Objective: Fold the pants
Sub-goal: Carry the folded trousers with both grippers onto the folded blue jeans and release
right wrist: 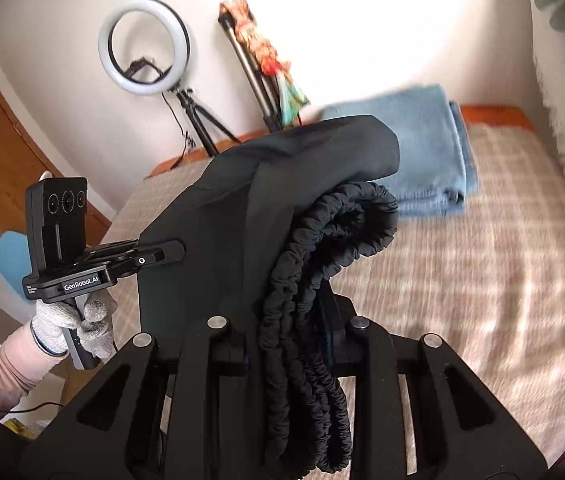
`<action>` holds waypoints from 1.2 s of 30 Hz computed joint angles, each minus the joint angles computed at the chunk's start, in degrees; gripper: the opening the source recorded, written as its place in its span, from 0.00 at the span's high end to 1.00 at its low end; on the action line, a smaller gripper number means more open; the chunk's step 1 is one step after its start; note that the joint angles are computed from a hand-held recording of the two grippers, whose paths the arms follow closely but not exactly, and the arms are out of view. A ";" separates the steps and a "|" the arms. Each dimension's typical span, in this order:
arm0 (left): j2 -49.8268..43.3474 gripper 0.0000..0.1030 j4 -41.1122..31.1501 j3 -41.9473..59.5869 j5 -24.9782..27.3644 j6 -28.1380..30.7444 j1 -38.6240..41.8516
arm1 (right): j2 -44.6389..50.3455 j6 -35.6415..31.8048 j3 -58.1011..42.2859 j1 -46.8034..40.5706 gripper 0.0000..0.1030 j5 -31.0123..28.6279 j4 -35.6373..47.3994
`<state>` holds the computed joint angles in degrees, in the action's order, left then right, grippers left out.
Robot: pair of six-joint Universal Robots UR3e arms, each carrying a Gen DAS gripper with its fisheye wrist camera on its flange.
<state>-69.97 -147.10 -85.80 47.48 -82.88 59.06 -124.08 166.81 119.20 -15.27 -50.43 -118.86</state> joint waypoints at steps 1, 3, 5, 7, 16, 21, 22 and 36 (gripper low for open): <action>-0.89 0.98 -0.29 1.93 -1.14 -0.49 -0.94 | 1.85 1.01 -1.70 0.66 0.75 -0.39 -1.73; -3.58 0.97 -0.11 6.87 -4.26 -2.62 -3.96 | 5.56 2.96 -5.24 1.84 0.75 -1.61 -4.84; -5.90 0.98 1.50 10.57 -6.56 -5.34 -6.70 | 9.11 3.97 -8.80 1.92 0.75 -1.85 -7.00; -8.99 0.98 4.84 14.51 -9.32 -9.86 -10.23 | 13.81 5.22 -13.39 2.85 0.75 -3.21 -9.53; -22.28 0.98 37.19 23.07 -14.58 -38.63 -26.33 | 35.61 6.65 -34.68 4.30 0.75 -5.46 -12.97; -31.35 0.97 52.27 27.48 -12.72 -49.48 -32.22 | 48.87 6.39 -45.29 4.92 0.75 -7.16 -13.75; -34.12 0.97 55.08 29.08 -12.02 -51.89 -33.47 | 51.19 6.61 -46.74 4.43 0.75 -6.55 -13.84; -58.34 0.93 67.66 44.78 3.05 -66.08 -41.30 | 68.84 9.15 -59.70 3.28 0.55 -17.47 -8.10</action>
<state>-128.31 -79.44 -41.02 50.54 -148.97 17.76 -55.25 175.96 59.50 -11.99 -67.90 -126.96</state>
